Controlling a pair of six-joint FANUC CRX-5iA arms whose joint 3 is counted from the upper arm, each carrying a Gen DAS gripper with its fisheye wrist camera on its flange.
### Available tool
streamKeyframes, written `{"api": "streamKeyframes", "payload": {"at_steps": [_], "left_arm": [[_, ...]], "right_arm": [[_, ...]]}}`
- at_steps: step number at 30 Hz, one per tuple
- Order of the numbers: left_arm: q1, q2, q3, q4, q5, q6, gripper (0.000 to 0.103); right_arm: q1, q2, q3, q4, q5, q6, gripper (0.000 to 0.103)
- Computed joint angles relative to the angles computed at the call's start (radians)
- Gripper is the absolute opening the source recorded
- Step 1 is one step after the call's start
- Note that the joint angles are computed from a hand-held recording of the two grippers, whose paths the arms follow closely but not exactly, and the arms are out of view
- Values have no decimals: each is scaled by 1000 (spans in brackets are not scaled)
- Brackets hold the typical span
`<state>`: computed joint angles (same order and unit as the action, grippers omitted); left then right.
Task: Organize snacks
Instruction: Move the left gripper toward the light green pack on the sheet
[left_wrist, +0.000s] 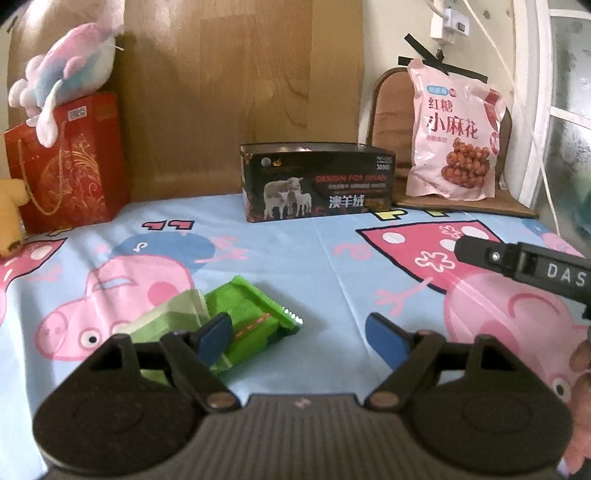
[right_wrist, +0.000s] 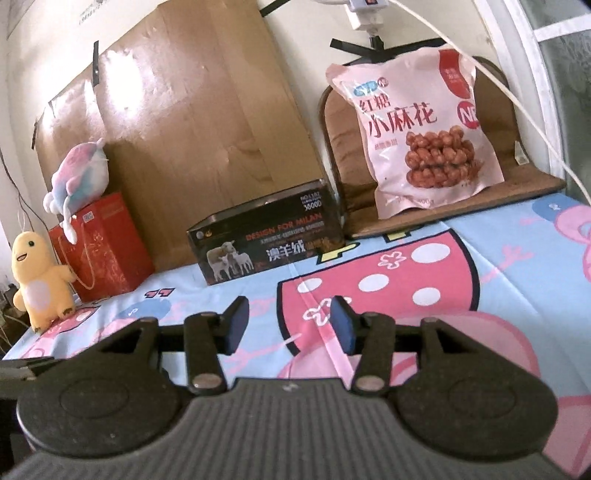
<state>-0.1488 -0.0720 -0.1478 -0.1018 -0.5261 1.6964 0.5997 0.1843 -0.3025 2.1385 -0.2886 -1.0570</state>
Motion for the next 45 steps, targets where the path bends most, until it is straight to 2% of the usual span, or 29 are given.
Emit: {"api": "streamKeyframes", "payload": {"at_steps": [4, 11, 14, 18, 25, 27, 29, 30, 31, 33, 38, 45], "left_arm": [[-26, 1, 15, -95, -6, 62, 83], [-28, 13, 26, -83, -6, 42, 83], [-24, 24, 29, -39, 11, -8, 83], [-47, 51, 59, -71, 42, -8, 83], [-54, 118, 101, 26, 30, -104, 83], [-42, 128, 92, 108, 23, -173, 83], [-33, 139, 96, 150, 7, -196, 89], [-28, 146, 101, 174, -8, -209, 98], [-21, 153, 103, 207, -23, -228, 102], [-7, 164, 98, 277, -42, -266, 102], [-28, 179, 144, 182, -86, -220, 103], [-40, 181, 161, 136, -104, -191, 103]], "right_arm": [[3, -8, -9, 33, -10, 8, 53], [1, -11, -14, 46, -19, -10, 54], [-1, -11, -13, 58, -16, -14, 54], [2, -11, -15, 54, -22, -15, 54], [19, -11, -30, -9, -88, -27, 54], [16, -12, -31, -7, -90, -45, 54], [13, -12, -30, -3, -86, -50, 54], [14, -11, -29, -4, -86, -47, 54], [13, -10, -28, -2, -84, -46, 55], [12, -10, -27, -1, -79, -45, 57], [9, -11, -28, 6, -78, -66, 60], [11, -11, -29, 1, -80, -60, 62]]}}
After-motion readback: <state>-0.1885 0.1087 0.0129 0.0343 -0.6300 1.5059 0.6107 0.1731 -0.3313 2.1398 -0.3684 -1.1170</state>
